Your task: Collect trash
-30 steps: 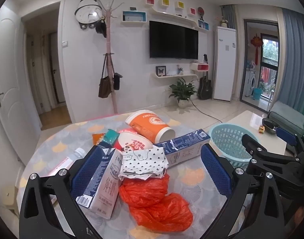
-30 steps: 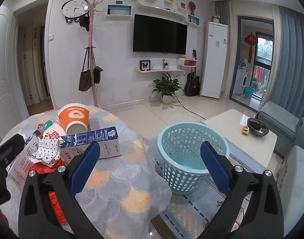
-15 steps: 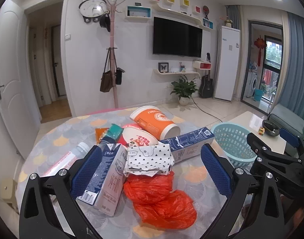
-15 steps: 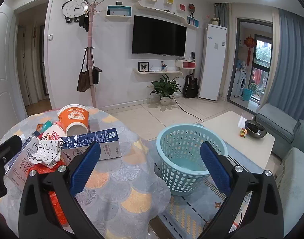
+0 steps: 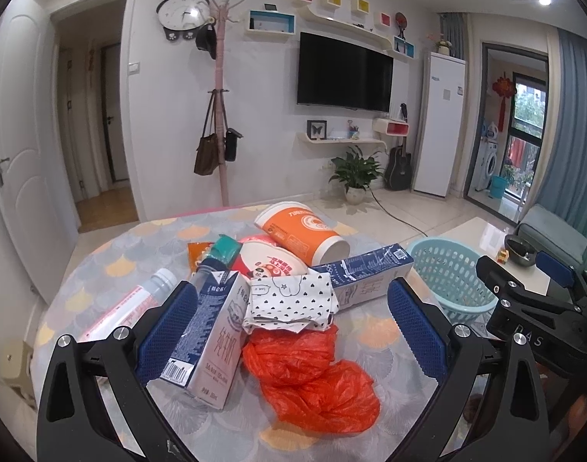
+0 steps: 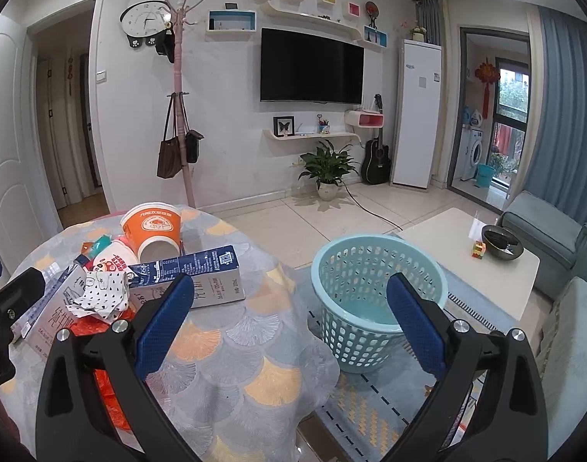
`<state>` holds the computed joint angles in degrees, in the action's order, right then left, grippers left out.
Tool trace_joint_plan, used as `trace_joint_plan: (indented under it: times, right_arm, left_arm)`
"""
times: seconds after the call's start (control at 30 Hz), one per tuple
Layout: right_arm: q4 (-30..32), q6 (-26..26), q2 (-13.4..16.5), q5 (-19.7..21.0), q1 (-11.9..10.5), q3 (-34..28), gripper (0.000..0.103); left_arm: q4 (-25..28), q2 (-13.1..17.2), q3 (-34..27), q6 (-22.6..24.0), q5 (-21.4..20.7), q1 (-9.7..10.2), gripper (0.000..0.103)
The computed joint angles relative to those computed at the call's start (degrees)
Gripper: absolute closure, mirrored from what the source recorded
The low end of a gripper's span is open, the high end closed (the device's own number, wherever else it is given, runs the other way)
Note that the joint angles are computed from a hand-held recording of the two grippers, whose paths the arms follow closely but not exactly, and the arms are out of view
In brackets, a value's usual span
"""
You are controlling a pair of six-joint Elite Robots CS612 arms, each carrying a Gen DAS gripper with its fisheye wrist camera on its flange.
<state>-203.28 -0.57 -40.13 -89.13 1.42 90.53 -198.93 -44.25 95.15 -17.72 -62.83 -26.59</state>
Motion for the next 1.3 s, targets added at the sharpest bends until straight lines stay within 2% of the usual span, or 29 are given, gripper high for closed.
trace_joint_plan:
  times: [1.3]
  right_arm:
    - [-3.1, -1.6, -1.1, -0.1, 0.8, 1.7, 0.008]
  left_arm:
    - [-3.8, -1.1, 2.5, -0.6, -0.4, 0.05, 0.007]
